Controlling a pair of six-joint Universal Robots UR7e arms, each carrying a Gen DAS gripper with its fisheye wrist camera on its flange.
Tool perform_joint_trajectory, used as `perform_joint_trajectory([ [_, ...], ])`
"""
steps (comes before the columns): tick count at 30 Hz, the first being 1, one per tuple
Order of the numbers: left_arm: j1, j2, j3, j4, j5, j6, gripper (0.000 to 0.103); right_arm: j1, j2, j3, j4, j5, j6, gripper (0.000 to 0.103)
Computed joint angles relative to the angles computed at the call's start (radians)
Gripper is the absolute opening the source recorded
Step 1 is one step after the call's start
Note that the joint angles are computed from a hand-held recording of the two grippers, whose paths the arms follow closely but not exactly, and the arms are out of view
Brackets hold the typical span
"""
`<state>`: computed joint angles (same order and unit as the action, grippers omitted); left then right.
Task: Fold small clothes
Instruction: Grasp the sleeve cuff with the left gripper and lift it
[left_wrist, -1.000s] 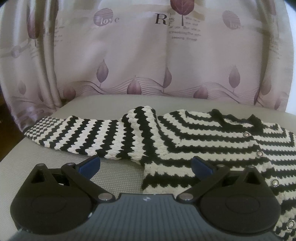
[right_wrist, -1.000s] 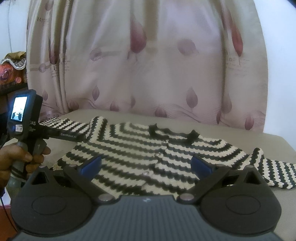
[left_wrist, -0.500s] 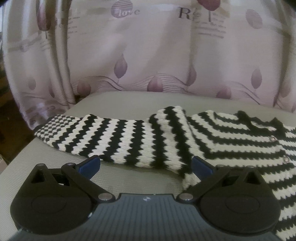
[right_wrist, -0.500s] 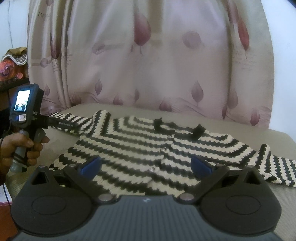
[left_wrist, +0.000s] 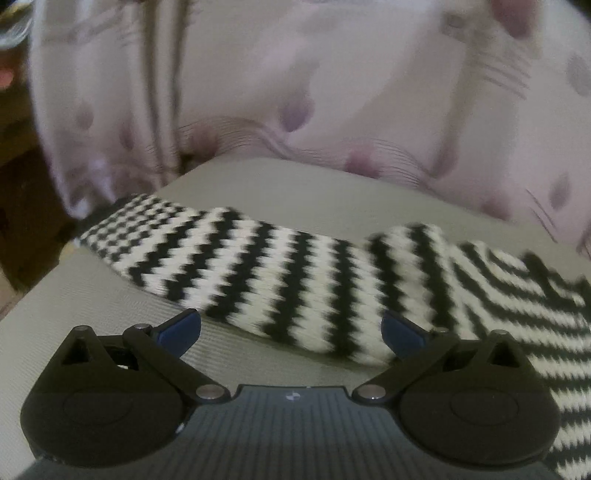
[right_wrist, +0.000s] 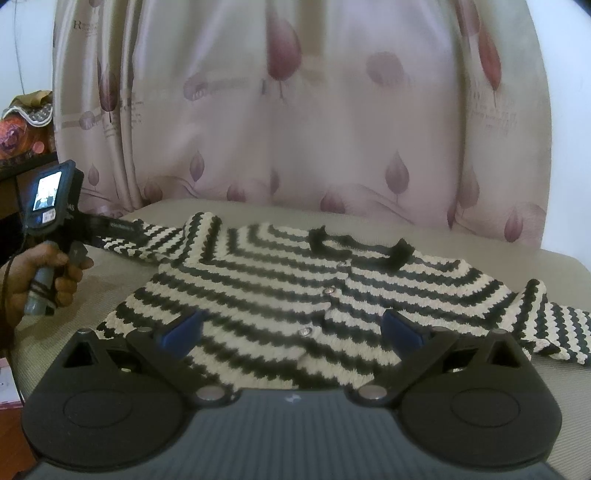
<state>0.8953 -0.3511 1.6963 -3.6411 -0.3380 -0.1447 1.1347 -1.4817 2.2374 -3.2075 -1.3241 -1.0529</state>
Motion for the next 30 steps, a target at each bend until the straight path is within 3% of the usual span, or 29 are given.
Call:
perform_joint_trajectory([
  [5, 0.071, -0.072, 0.037, -0.105, -0.018, -0.015, 0.099, 0.0, 0.007, -0.01, 0.015, -0.006, 0.005, 0.103],
  [10, 0.165, -0.19, 0.11, -0.107, -0.107, -0.225, 0.087, -0.002, 0.012, -0.016, 0.016, -0.014, 0.012, 0.103],
  [11, 0.174, -0.193, 0.114, -0.164, -0.123, -0.198, 0.086, -0.002, 0.013, -0.018, 0.016, -0.016, 0.014, 0.103],
  [17, 0.226, -0.219, 0.091, -0.216, -0.21, -0.146, 0.084, -0.003, 0.015, -0.025, 0.016, -0.024, 0.028, 0.103],
  [20, 0.233, -0.207, 0.071, -0.239, -0.219, -0.117, 0.064, -0.006, 0.013, -0.025, 0.013, -0.025, 0.032, 0.103],
  [23, 0.249, -0.204, 0.058, -0.236, -0.226, -0.097, 0.033, -0.009, 0.012, -0.027, 0.017, -0.026, 0.036, 0.103],
  [24, 0.253, -0.206, 0.059, -0.227, -0.225, -0.107, 0.015, -0.01, 0.012, -0.028, 0.018, -0.025, 0.037, 0.103],
  [27, 0.255, -0.203, 0.074, -0.274, -0.229, -0.135, 0.013, -0.012, 0.009, -0.026, 0.016, -0.022, 0.039, 0.103],
  [30, 0.214, -0.168, 0.066, -0.385, -0.14, -0.078, 0.013, -0.016, 0.004, -0.024, 0.013, -0.015, 0.042, 0.103],
])
